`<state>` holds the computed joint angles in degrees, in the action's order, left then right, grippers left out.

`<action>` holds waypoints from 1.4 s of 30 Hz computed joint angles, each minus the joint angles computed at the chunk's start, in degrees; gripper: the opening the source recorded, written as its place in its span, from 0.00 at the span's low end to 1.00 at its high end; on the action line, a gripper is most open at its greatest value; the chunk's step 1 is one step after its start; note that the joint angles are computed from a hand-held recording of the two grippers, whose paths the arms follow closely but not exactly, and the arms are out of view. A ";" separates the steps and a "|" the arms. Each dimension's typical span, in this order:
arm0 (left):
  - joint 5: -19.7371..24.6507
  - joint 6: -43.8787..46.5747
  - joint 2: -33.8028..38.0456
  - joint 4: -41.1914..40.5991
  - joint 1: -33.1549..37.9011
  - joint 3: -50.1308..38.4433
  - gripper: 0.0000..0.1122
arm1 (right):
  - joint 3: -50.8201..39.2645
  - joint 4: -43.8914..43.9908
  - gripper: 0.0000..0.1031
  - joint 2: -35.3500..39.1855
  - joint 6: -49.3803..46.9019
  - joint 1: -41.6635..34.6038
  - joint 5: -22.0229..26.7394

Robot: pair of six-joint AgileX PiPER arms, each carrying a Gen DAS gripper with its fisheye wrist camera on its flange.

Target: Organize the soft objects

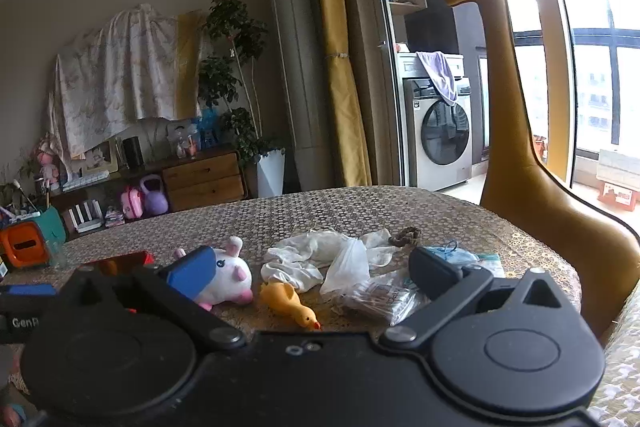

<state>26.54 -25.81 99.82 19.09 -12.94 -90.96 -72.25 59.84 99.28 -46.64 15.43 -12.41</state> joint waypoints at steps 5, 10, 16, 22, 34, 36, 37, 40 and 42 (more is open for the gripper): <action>-0.05 0.02 -0.05 0.00 -0.01 0.01 0.92 | -0.48 -0.64 0.99 0.36 0.20 -0.18 0.81; -0.06 0.83 -0.19 -0.86 0.08 0.05 0.92 | -0.81 2.04 0.99 0.40 -2.75 -0.10 1.02; -0.31 0.94 -0.05 -0.85 0.01 -0.16 0.92 | -1.47 5.48 0.99 0.87 -6.51 0.05 0.82; -0.60 1.83 -0.12 -1.81 0.15 -0.13 0.92 | -1.34 1.25 0.97 0.94 -2.49 -0.28 1.60; -1.79 0.82 -0.71 -0.37 -0.12 0.87 0.92 | -0.77 -1.68 0.96 0.54 0.44 -0.38 1.26; -1.93 0.89 -0.81 -0.51 -0.08 1.01 0.92 | -0.86 -1.85 0.96 0.42 0.61 -0.58 1.60; -2.28 0.88 -1.00 -0.57 -0.04 1.38 0.92 | -0.80 -2.38 0.96 0.38 1.15 -0.63 1.54; -2.73 0.28 -1.27 -0.09 -0.12 1.75 0.92 | -0.67 -2.76 0.96 0.28 1.62 -0.60 1.22; -3.11 -0.45 -1.58 0.80 -0.25 2.27 0.92 | -0.69 -1.34 0.96 0.26 0.19 -0.52 1.12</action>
